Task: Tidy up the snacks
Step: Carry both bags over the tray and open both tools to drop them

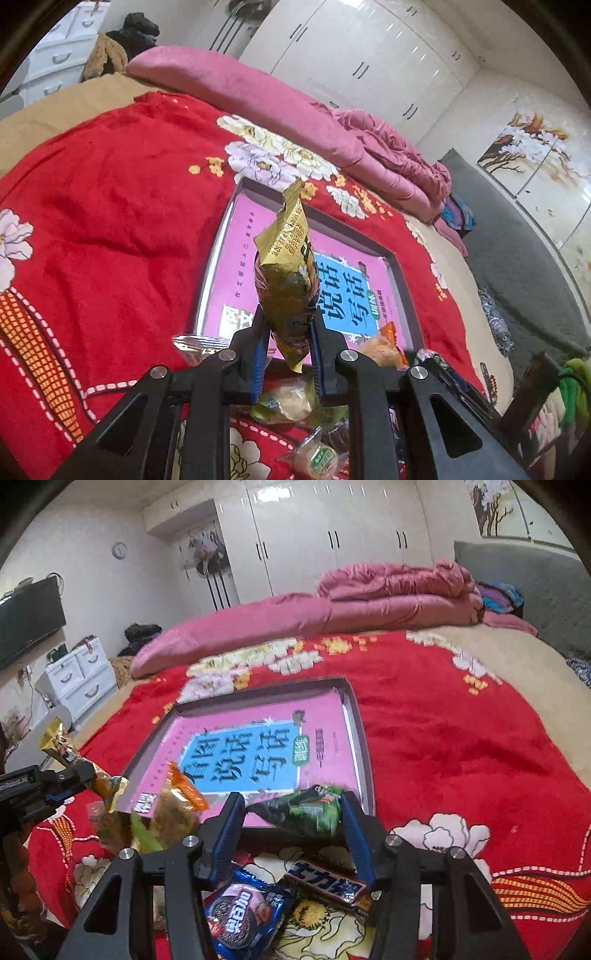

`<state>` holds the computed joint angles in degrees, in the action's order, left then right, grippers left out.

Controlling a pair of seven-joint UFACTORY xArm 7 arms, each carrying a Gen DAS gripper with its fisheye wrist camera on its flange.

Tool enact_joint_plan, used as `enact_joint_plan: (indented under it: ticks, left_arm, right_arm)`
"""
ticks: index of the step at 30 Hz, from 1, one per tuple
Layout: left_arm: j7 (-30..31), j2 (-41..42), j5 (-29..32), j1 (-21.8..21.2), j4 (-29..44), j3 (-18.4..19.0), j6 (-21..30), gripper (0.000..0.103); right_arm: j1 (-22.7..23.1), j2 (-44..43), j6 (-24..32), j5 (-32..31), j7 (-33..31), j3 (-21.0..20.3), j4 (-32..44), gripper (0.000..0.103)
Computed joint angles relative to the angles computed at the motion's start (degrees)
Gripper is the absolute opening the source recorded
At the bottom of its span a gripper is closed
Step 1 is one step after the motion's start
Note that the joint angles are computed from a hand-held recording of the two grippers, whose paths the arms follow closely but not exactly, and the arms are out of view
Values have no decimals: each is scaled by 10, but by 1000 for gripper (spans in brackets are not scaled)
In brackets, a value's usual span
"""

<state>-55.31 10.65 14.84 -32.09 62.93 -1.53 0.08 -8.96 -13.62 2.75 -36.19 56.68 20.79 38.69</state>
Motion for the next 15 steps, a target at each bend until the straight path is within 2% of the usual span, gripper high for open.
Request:
enact_joint_plan:
  ticks: [3,5,15]
  left_arm:
    - [17,13,-15,12,15,-18,12,21]
    - [33,24,-31,22,26,-31,17,21]
    - [72,63,-67,21,71,-36,42,21]
  right_arm:
    - [37,32,23,31,-32,-32,16,53]
    - [40,40,20,15,-19,-39,20,53]
    - [75,77,37,-67,36,-81,55,53]
